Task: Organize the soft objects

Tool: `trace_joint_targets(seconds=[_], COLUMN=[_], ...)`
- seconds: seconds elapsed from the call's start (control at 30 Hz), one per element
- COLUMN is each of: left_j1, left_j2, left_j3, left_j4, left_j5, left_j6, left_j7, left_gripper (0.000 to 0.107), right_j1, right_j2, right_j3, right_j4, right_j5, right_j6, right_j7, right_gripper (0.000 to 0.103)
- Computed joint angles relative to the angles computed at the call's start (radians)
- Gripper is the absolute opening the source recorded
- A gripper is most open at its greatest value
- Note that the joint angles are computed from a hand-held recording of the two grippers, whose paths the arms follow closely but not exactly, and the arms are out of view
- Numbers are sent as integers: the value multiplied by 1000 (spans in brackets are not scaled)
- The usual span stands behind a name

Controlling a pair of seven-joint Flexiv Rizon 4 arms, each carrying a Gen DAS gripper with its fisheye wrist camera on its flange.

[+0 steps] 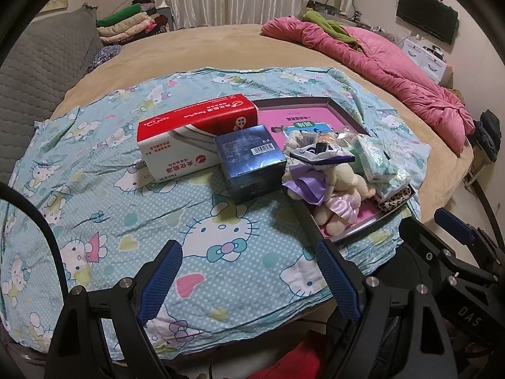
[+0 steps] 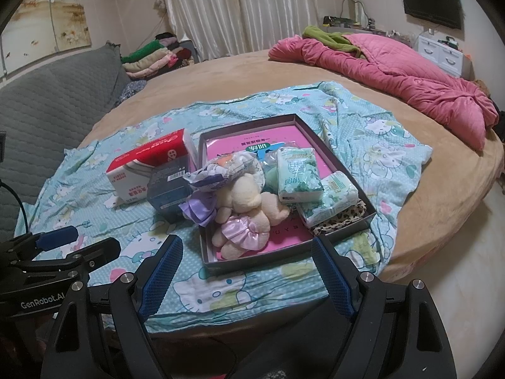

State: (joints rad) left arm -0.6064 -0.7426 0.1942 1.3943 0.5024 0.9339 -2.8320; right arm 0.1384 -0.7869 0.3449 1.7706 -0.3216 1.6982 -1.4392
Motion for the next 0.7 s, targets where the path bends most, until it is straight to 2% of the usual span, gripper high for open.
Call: trace_joint_targets(seconds=[0.7], left_j1=[0], left_j2=[-2], left_j3=[-1], left_j4=[-6], left_j5=[6], left_j6=[-9], left_j7=[-1], left_gripper=[86], right_j1=[14], right_j2=[2], right_j3=[-17], right_j4=[0], right_j5=[4], right_j6=[6], right_j7=[8], right_gripper=[85])
